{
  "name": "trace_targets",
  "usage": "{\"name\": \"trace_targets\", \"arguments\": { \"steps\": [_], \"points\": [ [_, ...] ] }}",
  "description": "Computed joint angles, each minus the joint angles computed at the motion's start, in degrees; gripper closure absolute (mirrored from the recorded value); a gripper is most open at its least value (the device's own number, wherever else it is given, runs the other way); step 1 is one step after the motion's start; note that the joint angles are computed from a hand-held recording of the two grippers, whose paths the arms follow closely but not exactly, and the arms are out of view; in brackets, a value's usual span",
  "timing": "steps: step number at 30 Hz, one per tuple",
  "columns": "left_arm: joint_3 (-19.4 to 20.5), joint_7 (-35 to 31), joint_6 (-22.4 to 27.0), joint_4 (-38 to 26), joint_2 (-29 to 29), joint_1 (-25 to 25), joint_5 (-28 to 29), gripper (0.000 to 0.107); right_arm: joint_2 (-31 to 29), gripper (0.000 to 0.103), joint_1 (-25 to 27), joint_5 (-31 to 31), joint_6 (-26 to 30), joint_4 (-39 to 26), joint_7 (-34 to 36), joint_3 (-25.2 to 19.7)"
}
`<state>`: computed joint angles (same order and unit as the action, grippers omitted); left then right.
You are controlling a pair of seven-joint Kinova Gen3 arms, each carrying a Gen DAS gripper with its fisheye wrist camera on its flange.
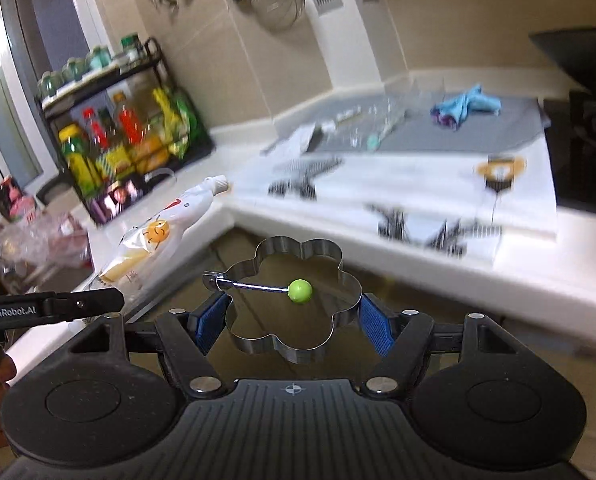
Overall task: Collect trash
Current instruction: 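Carry the snack pouch and egg ring down toward the blue bin with both grippers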
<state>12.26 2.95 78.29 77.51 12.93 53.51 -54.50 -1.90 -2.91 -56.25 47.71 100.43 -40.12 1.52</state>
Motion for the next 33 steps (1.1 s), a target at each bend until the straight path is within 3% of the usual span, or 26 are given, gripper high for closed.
{"name": "trace_targets", "arguments": {
  "steps": [6,16,33],
  "points": [
    [0.28,1.20,-1.59,2.36,0.06,-0.59,3.22,0.038,-0.33,0.029,-0.87,4.76,1.88,1.17,-3.35,-0.70],
    [-0.39,0.81,-1.56,2.79,1.59,-0.48,5.25,0.038,0.13,0.029,-3.07,10.32,0.46,0.79,-8.17,-2.08],
    [-1.29,0.72,-2.62,2.54,2.67,-0.65,6.68,0.038,1.09,0.029,-3.96,13.36,0.44,0.19,-10.70,-2.92]
  ]
}}
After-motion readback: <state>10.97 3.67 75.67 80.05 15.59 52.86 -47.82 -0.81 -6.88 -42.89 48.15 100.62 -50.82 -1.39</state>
